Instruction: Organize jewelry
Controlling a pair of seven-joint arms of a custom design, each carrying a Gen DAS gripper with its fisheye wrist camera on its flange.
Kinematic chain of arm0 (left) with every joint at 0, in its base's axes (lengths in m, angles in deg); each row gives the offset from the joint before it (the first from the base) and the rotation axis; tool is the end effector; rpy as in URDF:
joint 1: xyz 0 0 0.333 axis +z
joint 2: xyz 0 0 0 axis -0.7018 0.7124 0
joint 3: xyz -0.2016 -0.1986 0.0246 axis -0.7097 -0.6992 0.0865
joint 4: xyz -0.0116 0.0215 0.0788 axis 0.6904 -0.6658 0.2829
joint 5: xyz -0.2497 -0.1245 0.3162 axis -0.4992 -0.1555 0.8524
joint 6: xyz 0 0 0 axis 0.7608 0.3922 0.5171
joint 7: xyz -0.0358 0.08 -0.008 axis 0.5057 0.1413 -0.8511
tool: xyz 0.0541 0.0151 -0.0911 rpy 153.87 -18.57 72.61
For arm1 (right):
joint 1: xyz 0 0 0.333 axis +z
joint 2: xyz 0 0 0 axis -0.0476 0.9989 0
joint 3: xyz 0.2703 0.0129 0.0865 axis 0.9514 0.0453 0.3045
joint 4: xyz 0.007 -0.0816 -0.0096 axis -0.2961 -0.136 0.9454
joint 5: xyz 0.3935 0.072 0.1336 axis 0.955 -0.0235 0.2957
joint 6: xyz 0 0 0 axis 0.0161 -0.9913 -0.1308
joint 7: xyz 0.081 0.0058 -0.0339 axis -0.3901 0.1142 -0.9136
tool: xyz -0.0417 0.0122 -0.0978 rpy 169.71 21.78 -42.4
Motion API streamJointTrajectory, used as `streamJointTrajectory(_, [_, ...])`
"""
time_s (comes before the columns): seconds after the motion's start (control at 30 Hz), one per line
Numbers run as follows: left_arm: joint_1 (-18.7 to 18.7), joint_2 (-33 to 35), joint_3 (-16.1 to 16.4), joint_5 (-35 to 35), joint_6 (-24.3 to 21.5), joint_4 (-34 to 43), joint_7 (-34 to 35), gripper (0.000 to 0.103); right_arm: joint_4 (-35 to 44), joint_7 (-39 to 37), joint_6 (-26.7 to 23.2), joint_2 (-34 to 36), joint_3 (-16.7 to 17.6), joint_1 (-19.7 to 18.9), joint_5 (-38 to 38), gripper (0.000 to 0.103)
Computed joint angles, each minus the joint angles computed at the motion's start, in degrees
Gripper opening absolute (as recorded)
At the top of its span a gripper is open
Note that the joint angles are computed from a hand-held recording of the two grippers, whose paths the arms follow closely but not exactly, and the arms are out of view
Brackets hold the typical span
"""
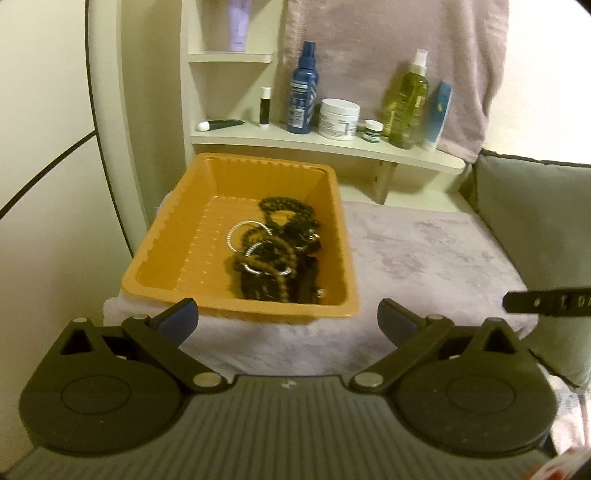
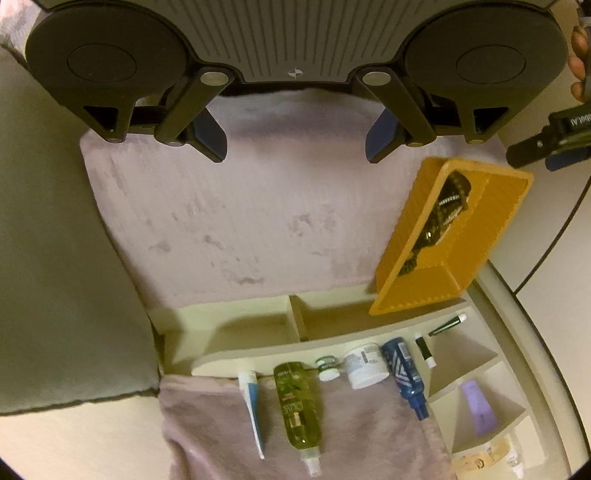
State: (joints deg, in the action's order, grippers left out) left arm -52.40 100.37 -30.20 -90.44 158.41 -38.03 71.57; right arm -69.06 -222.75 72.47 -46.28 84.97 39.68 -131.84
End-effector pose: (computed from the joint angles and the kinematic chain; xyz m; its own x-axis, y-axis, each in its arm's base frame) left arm 0.6690 -0.2278 0.5055 -0.5262 -0.8458 0.0886 -0.5796 0.2804 -0.7652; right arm 0.5565 0.4961 0.5160 -0.3974 -0.8786 -0.2648 -0.5977 0.4668 -0.6518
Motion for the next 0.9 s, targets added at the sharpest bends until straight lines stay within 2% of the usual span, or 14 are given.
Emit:
streamJointTrajectory(0.23, [-1.4,-4.2,0.3,1.3,1.1,-4.1,-2.3,0.102,-2.4,2.0,-1.8,-2.3,0.9,1.0,-0.8,0.082])
streamJointTrajectory(0.43, [-2.0,-7.2,0.1,0.6,0.7,-6.9,-1.1,0.102,-2.1,1.8,-4.2,-2.7,1.6,2.4,-2.8,0.082])
streamJointTrajectory(0.9, [-3.6,-9.4,0.3,0.1,0.8,-9.8,1.3,0.102,-3.5,3.6,-4.4,-3.7,2.1,3.1,-4.6,0.082])
